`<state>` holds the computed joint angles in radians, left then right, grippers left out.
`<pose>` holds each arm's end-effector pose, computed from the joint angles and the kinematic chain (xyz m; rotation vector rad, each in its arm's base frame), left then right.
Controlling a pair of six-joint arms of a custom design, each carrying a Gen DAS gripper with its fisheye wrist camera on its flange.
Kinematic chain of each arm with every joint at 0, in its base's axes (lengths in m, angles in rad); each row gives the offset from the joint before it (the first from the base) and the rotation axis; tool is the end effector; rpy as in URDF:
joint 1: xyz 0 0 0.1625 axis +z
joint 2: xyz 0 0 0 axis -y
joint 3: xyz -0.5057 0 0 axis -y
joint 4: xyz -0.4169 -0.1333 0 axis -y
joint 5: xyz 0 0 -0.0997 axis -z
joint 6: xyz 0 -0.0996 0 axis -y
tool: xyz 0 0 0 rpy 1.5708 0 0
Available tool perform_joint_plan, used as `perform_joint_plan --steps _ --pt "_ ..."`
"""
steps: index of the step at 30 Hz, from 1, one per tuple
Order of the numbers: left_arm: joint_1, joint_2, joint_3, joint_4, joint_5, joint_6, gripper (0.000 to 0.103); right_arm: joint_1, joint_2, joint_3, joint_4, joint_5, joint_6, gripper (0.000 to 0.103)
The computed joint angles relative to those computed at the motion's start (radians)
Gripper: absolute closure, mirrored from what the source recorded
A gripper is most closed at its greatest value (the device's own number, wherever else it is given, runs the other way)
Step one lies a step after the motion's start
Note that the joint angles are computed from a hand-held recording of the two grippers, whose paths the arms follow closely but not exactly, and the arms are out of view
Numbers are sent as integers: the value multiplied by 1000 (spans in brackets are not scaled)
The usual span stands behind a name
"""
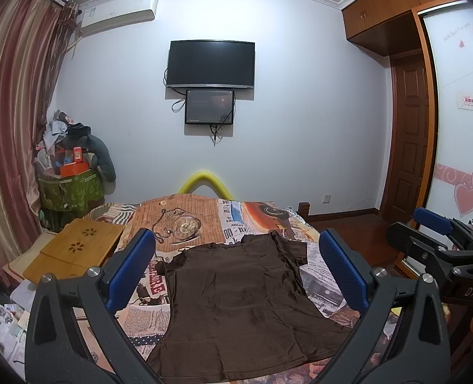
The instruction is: Fold small clothes
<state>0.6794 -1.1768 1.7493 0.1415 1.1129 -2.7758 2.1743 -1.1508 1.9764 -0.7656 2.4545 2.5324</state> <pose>-0.3139 -0.4815 0.2698 1.3189 2.2898 -1.3178 0.3562 -0.4176 0.2145 0.3537 -1.8668 1.6321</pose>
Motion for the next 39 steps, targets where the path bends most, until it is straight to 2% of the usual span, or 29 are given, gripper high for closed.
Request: perform_joint_plan --steps 30,39 --pt "13 8 -6 0 5 1 0 -1 -2 -7 23 5 17 0" --pt "38 53 -52 32 10 -5 0 -14 3 -22 55 7 40 0"
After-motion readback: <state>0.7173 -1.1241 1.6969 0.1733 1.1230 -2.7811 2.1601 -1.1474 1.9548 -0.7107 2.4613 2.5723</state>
